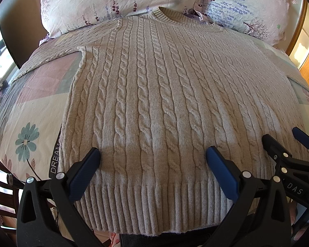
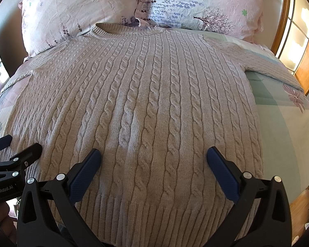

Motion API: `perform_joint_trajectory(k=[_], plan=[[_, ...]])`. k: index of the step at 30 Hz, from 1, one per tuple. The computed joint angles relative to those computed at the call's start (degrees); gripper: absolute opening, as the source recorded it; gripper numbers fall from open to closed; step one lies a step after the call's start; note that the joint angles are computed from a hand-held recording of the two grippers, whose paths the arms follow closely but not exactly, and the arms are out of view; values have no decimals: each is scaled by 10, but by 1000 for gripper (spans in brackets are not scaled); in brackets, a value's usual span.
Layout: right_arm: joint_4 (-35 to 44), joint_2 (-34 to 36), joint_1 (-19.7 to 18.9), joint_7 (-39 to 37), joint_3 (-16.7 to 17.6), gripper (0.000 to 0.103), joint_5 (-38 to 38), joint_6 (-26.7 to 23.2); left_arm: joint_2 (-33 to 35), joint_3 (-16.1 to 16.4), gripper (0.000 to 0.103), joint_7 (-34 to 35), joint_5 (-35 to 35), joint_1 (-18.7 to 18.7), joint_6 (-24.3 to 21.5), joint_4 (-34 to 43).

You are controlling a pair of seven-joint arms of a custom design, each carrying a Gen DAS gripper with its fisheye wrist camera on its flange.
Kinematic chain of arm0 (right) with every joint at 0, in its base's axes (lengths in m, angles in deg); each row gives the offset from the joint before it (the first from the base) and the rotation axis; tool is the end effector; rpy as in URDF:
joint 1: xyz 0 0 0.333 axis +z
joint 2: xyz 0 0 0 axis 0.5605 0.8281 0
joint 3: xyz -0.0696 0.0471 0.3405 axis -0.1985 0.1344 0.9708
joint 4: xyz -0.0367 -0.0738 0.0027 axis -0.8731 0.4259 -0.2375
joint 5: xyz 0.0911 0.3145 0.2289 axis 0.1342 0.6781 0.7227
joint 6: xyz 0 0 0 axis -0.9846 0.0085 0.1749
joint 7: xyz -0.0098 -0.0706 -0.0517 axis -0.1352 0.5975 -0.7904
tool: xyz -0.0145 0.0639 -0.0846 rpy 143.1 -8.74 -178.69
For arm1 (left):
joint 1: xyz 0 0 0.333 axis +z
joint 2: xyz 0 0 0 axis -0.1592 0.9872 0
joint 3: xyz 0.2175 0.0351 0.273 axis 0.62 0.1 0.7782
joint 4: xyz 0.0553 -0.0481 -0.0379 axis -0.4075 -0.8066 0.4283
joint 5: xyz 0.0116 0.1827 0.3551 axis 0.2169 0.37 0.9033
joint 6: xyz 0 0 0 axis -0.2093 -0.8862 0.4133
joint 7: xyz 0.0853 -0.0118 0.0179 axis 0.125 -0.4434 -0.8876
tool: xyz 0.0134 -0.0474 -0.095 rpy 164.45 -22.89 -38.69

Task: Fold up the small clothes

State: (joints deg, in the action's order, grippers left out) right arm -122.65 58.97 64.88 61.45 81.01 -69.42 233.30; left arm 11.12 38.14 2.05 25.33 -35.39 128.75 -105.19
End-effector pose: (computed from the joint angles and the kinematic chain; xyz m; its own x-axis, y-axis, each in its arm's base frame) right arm 0.6746 0.4095 0.2862 -0.0109 -0.9995 -0.0284 -0.8323 0.0248 -0.5537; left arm 0.6945 -0.4097 0.2652 -0.0074 -0.9999 -0.0114 -0.8537 0.0123 -0.5206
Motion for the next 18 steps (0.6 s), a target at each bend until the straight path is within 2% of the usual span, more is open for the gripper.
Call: perform_joint_trajectory(k=[4,5,7,8,10,11,12,14,15,16,17,18], plan=[[-3,0,-6,-12,3,102,-1,9,-5,-3,101,1,-1,0,-1,-8],[-6,-1,-13,-27,10,102,1,17,-5,-5,101,5,-3,1,-4,-7],[-19,-6,-51,-85,45,102,24,46,-6,-6,101,12,-3,5,1,-11],[-34,-16,-61,-90,43,102,39,70,-5,-8,101,16,-4,8,7,-13],[-76,-45,-55,-16,-11,102,29,129,-4,-22,101,50,-14,20,0,-8],[-97,-60,-48,39,-53,102,22,161,-5,-30,101,69,-21,29,3,-8],[-114,-70,-39,97,-96,102,15,186,-8,-33,101,75,-29,38,17,-13],[-135,-78,-43,192,-156,101,18,214,-16,-20,101,52,-36,49,59,-25],[-140,-77,-61,227,-170,92,29,225,-19,-10,101,34,-41,54,69,-25],[-137,-72,-91,244,-164,81,43,229,-21,-2,101,18,-45,61,80,-26],[-127,-64,-128,250,-146,77,58,214,-24,9,101,-4,-44,69,108,-33],[-112,-54,-163,252,-127,67,73,199,-24,20,101,-24,-40,73,133,-38]])
